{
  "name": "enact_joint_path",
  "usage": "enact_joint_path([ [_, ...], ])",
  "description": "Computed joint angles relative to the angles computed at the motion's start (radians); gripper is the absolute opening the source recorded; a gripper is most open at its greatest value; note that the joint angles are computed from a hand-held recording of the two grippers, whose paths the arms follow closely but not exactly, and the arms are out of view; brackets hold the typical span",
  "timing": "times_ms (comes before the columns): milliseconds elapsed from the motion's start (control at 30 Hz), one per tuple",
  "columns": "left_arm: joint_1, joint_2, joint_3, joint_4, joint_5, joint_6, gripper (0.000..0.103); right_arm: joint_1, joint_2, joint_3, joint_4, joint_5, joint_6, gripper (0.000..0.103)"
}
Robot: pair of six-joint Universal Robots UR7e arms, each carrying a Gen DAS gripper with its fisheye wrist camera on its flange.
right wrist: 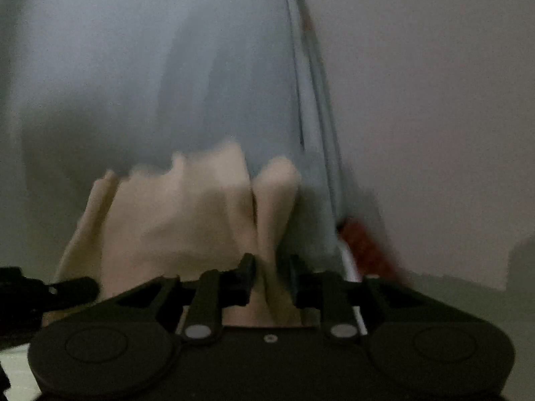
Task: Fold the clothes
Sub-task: 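Lift the folded sweater with both tools and carry it onto the clothes stack, then release the sweater on the stack and withdraw both open tools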
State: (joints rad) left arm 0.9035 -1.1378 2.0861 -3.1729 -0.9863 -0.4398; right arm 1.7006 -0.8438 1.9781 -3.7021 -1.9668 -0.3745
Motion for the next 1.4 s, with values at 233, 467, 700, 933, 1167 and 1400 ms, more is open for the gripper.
enact_joint_path([
  [233,0.057,0.064,-0.017,-0.077,-0.005,0.021,0.059,-0.006,0.105,-0.074,-0.012,-0.047,-0.085,0.023],
  [467,0.022,0.058,-0.015,-0.033,0.070,0.008,0.066,-0.017,0.050,-0.042,0.037,-0.026,-0.084,0.033],
  [700,-0.093,-0.053,0.065,0.112,0.228,0.003,0.075,0.032,-0.090,0.104,0.027,-0.050,-0.120,0.061],
  [933,-0.280,-0.228,0.250,0.288,0.366,-0.136,0.088,0.112,-0.217,0.338,-0.120,-0.109,-0.141,0.086],
  [1167,-0.484,-0.424,0.406,0.620,0.391,-0.378,0.097,0.206,-0.289,0.528,-0.214,-0.193,-0.095,0.102],
  [1400,-0.669,-0.574,0.471,0.984,0.347,-0.685,0.100,0.275,-0.310,0.684,-0.288,-0.286,0.014,0.103],
])
